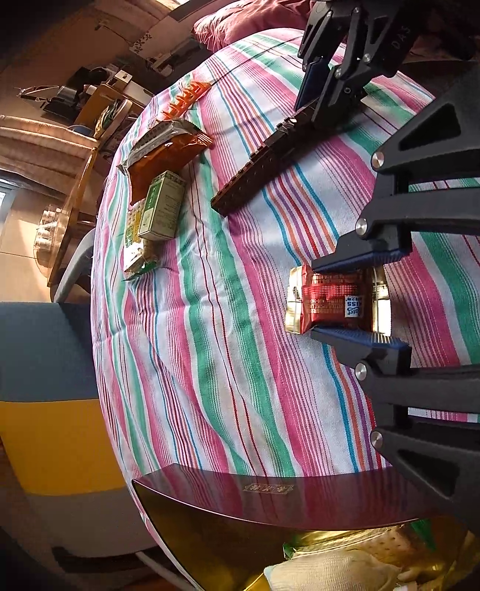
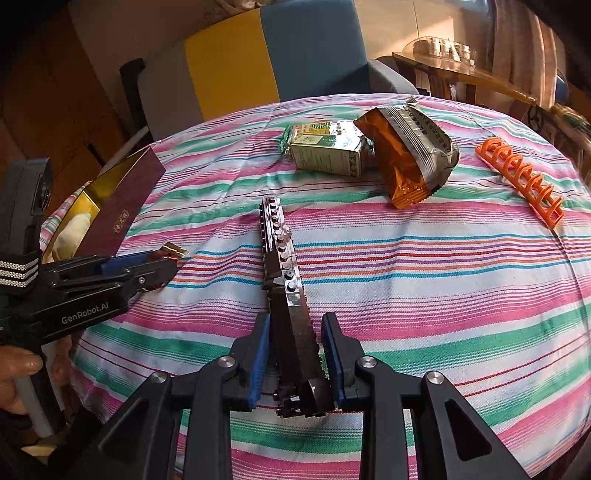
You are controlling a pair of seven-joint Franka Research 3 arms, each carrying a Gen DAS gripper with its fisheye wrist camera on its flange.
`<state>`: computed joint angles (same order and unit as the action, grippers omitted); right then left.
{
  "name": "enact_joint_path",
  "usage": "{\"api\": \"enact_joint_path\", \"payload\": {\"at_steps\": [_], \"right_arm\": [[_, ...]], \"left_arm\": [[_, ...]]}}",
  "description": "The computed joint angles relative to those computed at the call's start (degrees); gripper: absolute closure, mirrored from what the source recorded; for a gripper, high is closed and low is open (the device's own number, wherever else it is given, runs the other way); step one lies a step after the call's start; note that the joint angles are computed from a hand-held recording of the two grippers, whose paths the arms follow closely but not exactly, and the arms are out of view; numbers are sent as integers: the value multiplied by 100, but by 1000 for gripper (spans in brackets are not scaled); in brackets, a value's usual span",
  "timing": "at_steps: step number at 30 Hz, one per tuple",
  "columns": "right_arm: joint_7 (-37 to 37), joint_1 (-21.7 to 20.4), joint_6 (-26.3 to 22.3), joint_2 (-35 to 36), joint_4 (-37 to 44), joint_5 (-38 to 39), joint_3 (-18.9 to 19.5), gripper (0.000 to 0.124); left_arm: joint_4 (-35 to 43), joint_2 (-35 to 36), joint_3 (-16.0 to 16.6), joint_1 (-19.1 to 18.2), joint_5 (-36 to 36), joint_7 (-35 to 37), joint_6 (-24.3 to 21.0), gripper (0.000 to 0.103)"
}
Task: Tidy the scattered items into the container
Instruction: 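Close the left tool on the red candy while the right tool closes on the brick rail, then lift the candy with the left tool while the right tool carries the rail to the tray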
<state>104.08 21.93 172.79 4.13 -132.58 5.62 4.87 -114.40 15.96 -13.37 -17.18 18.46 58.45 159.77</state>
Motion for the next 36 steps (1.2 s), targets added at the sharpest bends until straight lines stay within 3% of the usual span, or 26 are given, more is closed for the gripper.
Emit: {"api": "enact_joint_path", "payload": {"at_steps": [5,10,17,22,26,36], "right_arm": [[361,103,-94,21,56,-544,-124,89],[1539,269,-300,10,126,-2066,-381,98],[1895,141,-357,-33,93,-2384,-236,100],[1942,88,-339,-24,89,-2393,-189,99],[1882,76,-301,-10,85,-2329,-178,99],[2763,181,-346,-12,125,-3278,-308,100]], "left_arm": [[-133,-77,87,-78,253,-219,118,77],[-291,-142,-131,168,-240,97,325,79],[-551,-243,-585,570,-1445,1014,631,79],[-444,-179,-451,425,-1464,1043,574,72],[-323,-114,-235,212,-1081,818,472,72],[-621,-350,-208,202,-826,522,668,77]]}}
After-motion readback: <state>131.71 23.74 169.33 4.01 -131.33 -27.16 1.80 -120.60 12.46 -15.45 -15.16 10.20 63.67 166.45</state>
